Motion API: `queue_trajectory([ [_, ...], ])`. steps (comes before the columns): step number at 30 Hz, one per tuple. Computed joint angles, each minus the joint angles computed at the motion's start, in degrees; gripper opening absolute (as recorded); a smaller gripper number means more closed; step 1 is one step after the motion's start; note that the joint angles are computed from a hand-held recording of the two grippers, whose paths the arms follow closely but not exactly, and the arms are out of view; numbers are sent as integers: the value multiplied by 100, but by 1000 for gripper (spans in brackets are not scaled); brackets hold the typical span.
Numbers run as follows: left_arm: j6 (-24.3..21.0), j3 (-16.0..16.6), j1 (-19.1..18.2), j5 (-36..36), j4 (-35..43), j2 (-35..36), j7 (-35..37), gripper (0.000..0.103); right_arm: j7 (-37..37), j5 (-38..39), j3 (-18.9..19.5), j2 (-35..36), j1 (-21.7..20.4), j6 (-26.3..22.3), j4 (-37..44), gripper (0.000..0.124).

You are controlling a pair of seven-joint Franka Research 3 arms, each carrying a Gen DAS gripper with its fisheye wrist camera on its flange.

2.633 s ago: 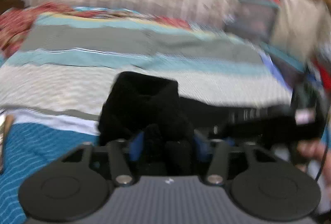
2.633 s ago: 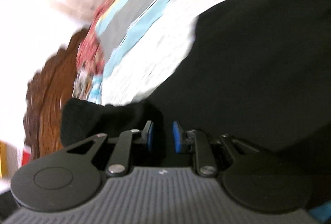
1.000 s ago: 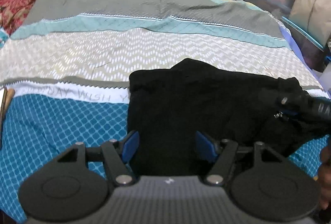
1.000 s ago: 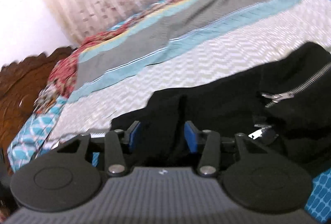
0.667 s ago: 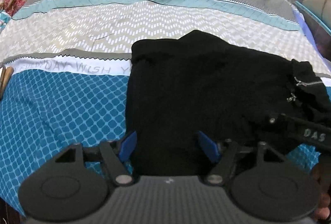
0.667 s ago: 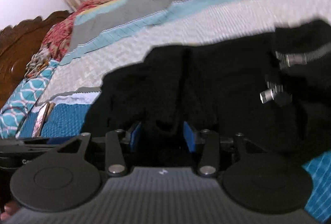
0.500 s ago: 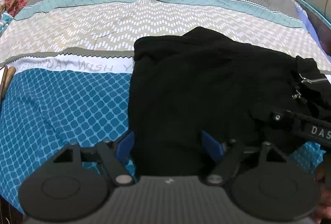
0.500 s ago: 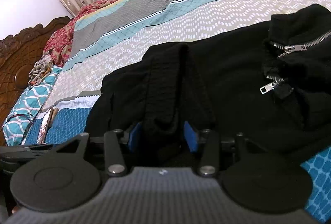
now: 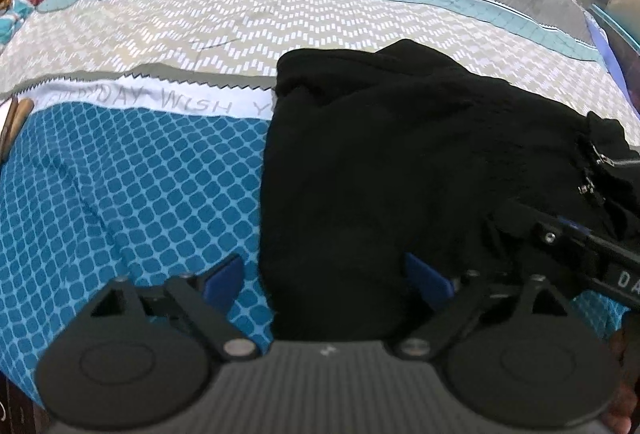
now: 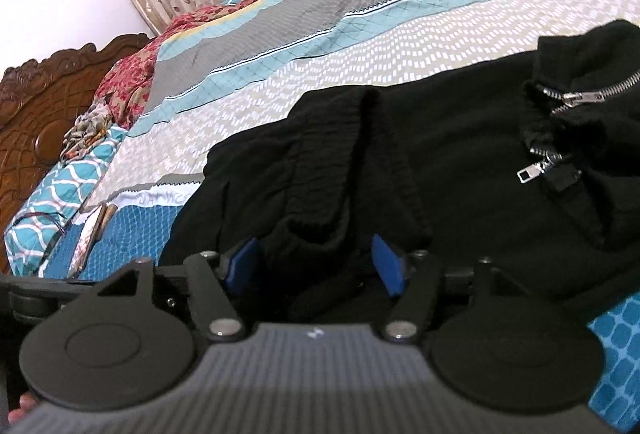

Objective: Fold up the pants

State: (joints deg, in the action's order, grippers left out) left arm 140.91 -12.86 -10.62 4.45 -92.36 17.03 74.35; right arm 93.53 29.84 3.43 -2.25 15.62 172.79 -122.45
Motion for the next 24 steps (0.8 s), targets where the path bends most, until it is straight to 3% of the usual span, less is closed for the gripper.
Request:
queue_trajectory([
  [5, 36, -65, 150, -406, -82, -8, 86, 103, -222, 181, -12, 16, 27, 111, -23, 69],
  [13, 262, -124, 264, -803, -316, -127, 355, 103, -479, 361, -12, 34, 50, 184, -24, 75],
  [15, 287, -139, 293, -917, -343, -145, 424, 103, -802, 726, -39, 26, 82, 110, 13, 79],
  [18, 428, -152, 326, -1096, -454, -198, 461, 103, -1562, 1600, -79, 17, 146, -174, 140, 96],
  [20, 423, -150, 320, -1103, -480, -230, 516, 103, -1622, 1712, -103, 41, 98, -678, 264, 103],
  [24, 354, -161, 346, -1229, -455, -231, 632, 103, -1392, 1316, -30, 50, 44, -637, 251, 103],
])
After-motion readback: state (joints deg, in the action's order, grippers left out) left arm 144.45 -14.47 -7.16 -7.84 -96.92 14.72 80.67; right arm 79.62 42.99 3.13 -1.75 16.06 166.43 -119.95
